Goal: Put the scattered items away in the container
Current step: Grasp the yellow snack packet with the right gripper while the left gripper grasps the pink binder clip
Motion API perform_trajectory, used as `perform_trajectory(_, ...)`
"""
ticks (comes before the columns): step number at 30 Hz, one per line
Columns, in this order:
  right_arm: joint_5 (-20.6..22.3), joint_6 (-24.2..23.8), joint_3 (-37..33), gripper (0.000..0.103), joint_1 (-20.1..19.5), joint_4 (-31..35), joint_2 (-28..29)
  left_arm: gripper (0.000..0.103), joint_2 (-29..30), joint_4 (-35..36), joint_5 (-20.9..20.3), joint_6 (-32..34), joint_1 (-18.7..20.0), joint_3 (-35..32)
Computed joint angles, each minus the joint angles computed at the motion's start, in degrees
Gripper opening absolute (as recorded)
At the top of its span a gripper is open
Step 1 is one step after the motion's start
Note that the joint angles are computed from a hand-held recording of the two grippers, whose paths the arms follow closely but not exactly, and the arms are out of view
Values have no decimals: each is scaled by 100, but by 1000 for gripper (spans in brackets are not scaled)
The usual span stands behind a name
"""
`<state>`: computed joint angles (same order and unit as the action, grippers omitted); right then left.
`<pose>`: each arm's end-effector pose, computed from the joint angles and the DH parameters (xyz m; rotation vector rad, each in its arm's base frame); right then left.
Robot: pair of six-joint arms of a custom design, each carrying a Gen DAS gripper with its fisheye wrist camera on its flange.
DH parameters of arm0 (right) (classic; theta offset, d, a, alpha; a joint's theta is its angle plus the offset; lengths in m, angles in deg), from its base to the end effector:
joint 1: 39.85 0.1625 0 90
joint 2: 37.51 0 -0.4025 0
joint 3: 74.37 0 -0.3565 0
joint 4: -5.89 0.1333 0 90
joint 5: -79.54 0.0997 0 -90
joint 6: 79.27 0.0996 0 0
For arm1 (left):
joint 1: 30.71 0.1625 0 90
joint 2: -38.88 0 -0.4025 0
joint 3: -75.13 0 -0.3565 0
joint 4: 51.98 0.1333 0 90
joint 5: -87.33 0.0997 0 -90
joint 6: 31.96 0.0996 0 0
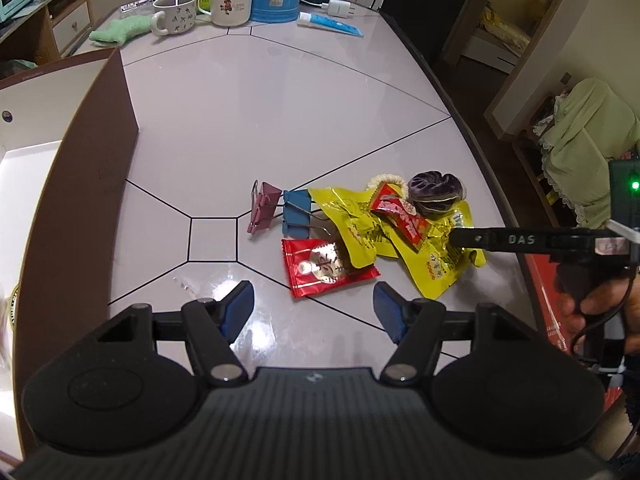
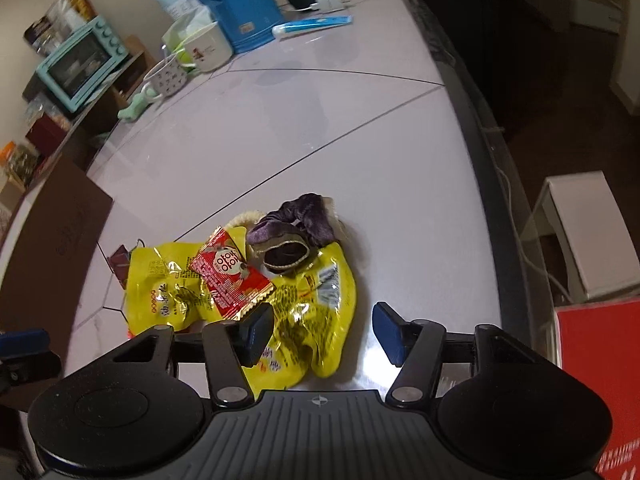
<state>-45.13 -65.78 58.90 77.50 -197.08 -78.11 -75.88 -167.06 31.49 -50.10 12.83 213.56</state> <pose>0.2569 -0.3298 0.0261 0.1697 -2.6026 0.7205 -0.0579 -0.3160 0.3049 0.6297 2.5363 -0.4562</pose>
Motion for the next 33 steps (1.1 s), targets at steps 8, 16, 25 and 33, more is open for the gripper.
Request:
perform_trajectory(8, -139, -736, -169, 49, 58, -158, 356, 62, 333, -446, 100, 221, 248, 14)
perform_trajectory(16, 23, -483, 0, 38, 75, 200, 62, 44, 974, -1321, 322, 941, 689, -50)
perform_trajectory(25, 197, 16, 221, 28, 1, 470, -370, 29, 1972, -2511, 403, 1911, 1251, -152)
perform_trajectory(33, 345, 109, 292, 28, -104, 474, -490, 9, 2345, -3204, 233, 2508, 1523, -151)
